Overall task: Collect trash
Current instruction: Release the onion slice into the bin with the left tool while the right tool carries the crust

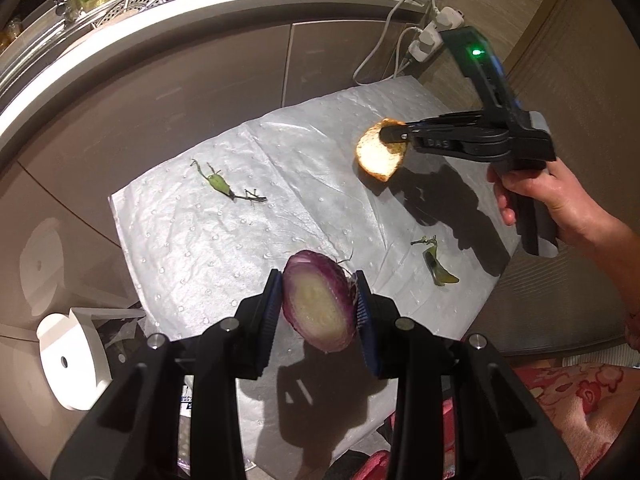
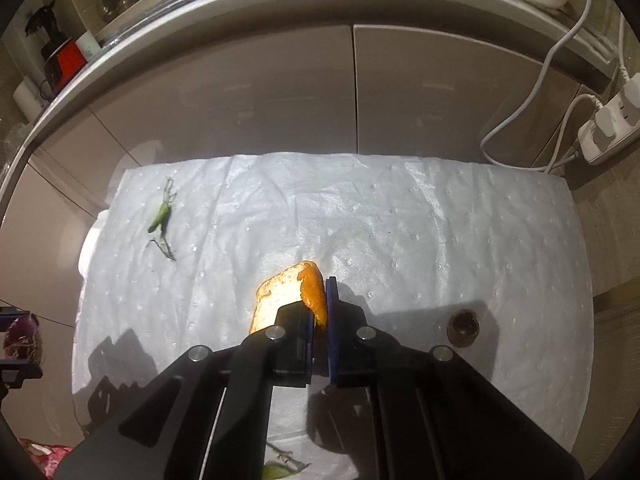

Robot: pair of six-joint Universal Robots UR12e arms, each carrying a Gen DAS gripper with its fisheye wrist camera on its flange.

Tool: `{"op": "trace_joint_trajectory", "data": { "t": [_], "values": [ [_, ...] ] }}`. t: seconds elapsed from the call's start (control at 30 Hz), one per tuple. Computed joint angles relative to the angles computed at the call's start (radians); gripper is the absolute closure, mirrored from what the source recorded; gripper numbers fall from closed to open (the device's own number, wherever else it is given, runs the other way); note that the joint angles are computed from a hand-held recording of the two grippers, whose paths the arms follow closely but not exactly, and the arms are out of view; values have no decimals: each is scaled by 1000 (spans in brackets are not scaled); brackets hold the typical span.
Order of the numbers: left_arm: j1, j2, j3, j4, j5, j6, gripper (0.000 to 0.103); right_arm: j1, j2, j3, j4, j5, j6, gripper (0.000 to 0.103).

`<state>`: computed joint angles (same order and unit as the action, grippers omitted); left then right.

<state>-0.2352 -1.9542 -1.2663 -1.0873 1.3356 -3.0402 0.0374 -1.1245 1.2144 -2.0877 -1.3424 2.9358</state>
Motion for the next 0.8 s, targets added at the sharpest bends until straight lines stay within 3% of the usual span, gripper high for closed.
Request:
{"op": "trace_joint_trajectory", "data": {
  "t": [0.17, 0.47, 0.63, 0.8],
  "values": [
    [30, 60, -75, 43, 21, -35, 68, 23, -67, 33, -8, 66, -12, 97],
    [113, 184, -248, 64, 108, -67, 68, 117, -123, 50, 11, 161, -5, 97],
    [159, 228, -328, 64, 128, -52, 68, 165, -142, 47, 27, 152, -8, 97],
    [191, 228, -376, 55, 134, -6, 68, 196, -165, 56, 27, 109, 20, 97]
  ]
}}
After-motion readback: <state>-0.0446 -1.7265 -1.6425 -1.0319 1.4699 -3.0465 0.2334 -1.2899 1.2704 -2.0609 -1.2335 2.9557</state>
